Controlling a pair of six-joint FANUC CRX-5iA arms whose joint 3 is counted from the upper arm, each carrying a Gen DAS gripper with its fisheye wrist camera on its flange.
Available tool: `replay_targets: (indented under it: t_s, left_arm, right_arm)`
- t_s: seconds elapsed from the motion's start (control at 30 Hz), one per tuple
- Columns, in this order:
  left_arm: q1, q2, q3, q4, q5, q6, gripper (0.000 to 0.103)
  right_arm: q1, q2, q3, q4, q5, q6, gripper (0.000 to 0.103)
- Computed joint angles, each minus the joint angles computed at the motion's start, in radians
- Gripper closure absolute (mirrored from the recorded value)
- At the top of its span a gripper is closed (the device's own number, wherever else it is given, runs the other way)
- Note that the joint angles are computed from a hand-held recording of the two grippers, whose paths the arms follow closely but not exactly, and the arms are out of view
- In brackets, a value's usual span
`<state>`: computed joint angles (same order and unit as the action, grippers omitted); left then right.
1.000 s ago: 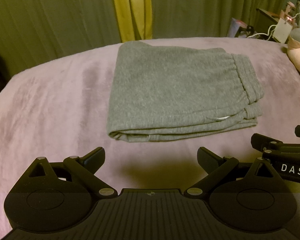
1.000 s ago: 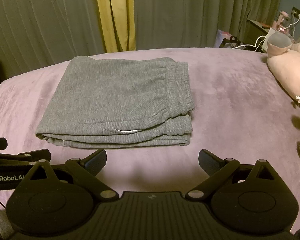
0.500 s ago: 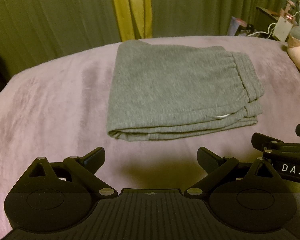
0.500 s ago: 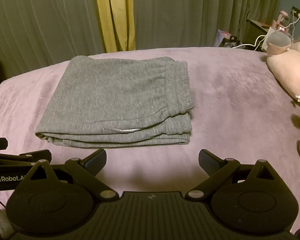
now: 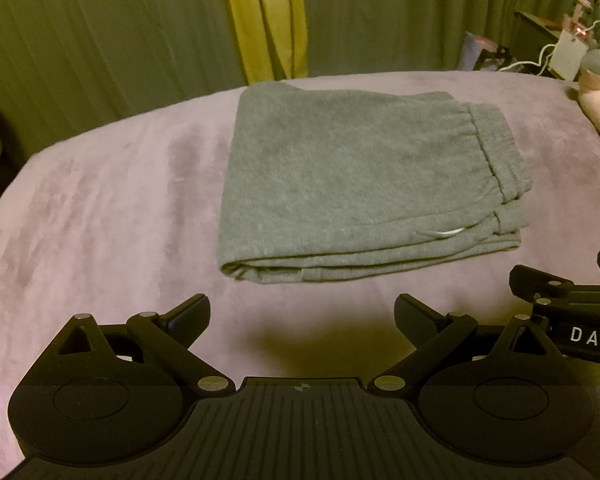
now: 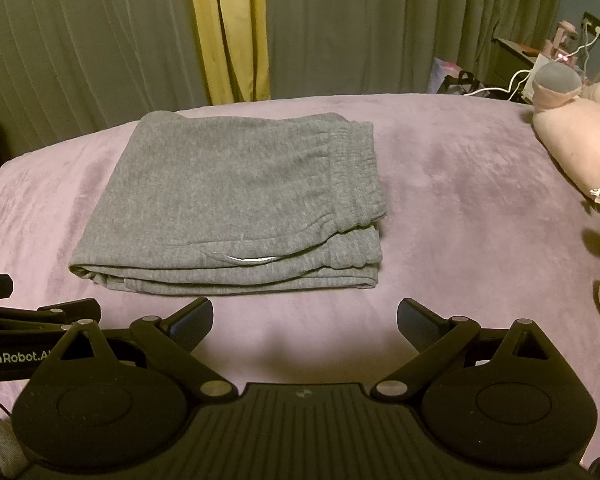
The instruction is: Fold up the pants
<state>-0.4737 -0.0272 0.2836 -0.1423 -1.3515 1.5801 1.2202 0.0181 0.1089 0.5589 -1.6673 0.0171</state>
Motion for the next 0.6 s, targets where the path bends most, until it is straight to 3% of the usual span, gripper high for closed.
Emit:
replay_targets:
  t_s: [0.6]
  left_arm:
    - [-0.01,0.004,0.005,-0.021,0.004,0.003,0.002]
  right_arm:
    - [0.0,0.004,0.002,-0.001,0.0,0.016,0.004]
